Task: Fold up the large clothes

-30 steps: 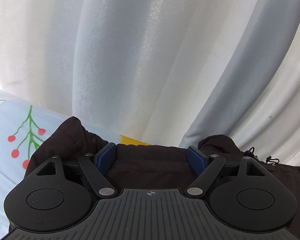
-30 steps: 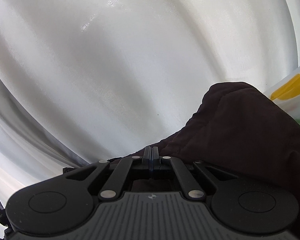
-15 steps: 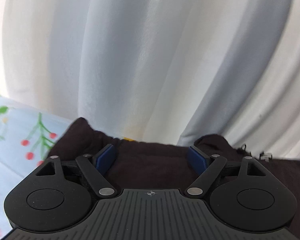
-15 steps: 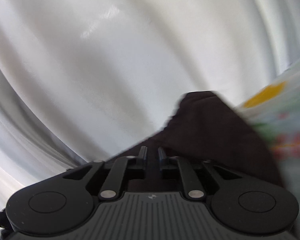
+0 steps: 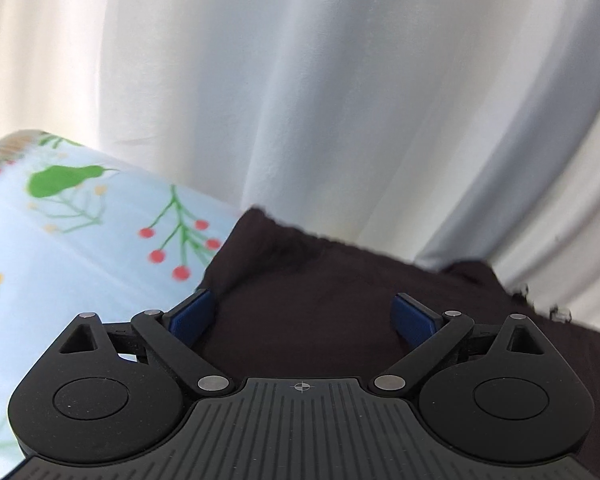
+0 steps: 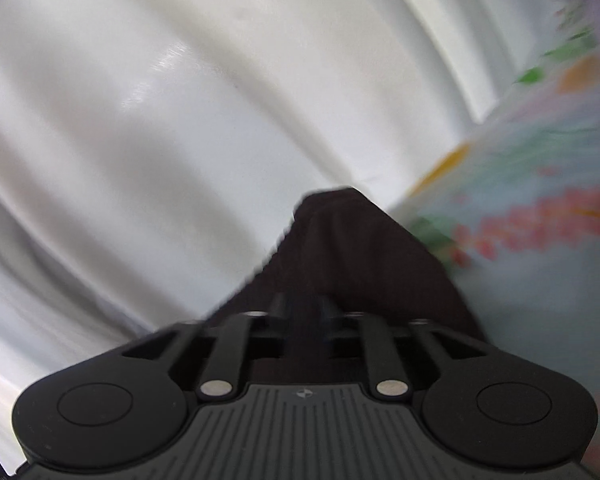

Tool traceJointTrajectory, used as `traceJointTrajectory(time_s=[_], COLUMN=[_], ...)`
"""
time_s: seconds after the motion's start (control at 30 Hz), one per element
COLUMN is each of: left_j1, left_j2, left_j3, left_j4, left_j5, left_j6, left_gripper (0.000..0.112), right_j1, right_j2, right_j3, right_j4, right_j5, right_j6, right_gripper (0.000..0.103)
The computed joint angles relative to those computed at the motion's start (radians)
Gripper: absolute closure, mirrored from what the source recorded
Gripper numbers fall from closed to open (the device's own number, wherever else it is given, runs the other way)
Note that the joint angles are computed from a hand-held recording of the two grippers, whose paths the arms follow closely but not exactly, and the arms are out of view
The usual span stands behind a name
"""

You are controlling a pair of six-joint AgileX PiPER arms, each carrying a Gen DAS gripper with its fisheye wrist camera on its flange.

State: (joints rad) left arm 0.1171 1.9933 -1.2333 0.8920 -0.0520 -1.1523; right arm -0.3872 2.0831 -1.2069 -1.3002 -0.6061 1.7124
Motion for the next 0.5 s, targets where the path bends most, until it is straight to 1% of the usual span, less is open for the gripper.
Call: traceJointTrajectory(time_s=[0.03, 0.07, 0.1, 0.13, 0.17, 0.2, 0.23, 0.27, 0.3, 0.33, 0.37, 0.4, 0.43, 0.47, 0.5], left_j1=[-0.001, 0.004, 0.015, 0.024, 0.037, 0.055, 0.079, 0.103, 0.132, 0.174, 0.224, 0.263, 0.284, 0.306, 0.316], left_j2=[-0.057, -0.126, -0.198, -0.271, -0.343, -0.405, -0.455, -0.499, -0.527, -0.545, -0.551, -0.545, -0.534, -0.513, -0.491], left_j3=[0.067, 0.154, 0.249, 0.343, 0.435, 0.518, 0.587, 0.644, 0.686, 0.717, 0.735, 0.739, 0.733, 0.725, 0.710], left_j4=[-0.017, -0.066, -0.105, -0.108, -0.088, -0.037, 0.045, 0.131, 0.212, 0.294, 0.369, 0.404, 0.421, 0.430, 0.446], left_j5=[-0.001, -0.017, -0.047, -0.066, -0.077, -0.095, -0.112, -0.126, -0.153, -0.208, -0.283, -0.350, -0.389, -0.435, -0.462], left_j6=[0.038, 0.116, 0.192, 0.228, 0.224, 0.180, 0.097, -0.003, -0.103, -0.203, -0.284, -0.328, -0.374, -0.403, -0.445], left_gripper=[0.013, 0.013, 0.013, 0.013, 0.013, 0.013, 0.013, 0.013, 0.013, 0.013, 0.013, 0.014, 0.015, 0.015, 0.016], right_j1=[-0.042, -0.078, -0.121, -0.182, -0.234, -0.276, -0.302, -0.317, -0.343, -0.369, -0.377, -0.384, -0.386, -0.384, -0.371], right_j2=[-0.075, -0.146, -0.213, -0.274, -0.323, -0.351, -0.385, -0.387, -0.359, -0.305, -0.263, -0.225, -0.182, -0.162, -0.156], right_j3=[0.100, 0.200, 0.300, 0.400, 0.494, 0.554, 0.595, 0.625, 0.640, 0.626, 0.609, 0.597, 0.573, 0.559, 0.557], right_j4=[-0.022, -0.013, 0.014, 0.013, 0.047, 0.040, 0.008, 0.017, 0.018, -0.008, -0.031, -0.023, -0.032, -0.039, -0.022], right_j5=[-0.030, -0.034, -0.044, -0.078, -0.114, -0.129, -0.105, -0.098, -0.131, -0.191, -0.228, -0.275, -0.314, -0.332, -0.326], right_j6=[-0.013, -0.050, -0.097, -0.121, -0.154, -0.151, -0.123, -0.132, -0.134, -0.096, -0.046, -0.021, 0.029, 0.067, 0.079], right_gripper=[0.061, 0.053, 0.051, 0.051, 0.050, 0.050, 0.048, 0.047, 0.047, 0.047, 0.049, 0.050, 0.053, 0.056, 0.057])
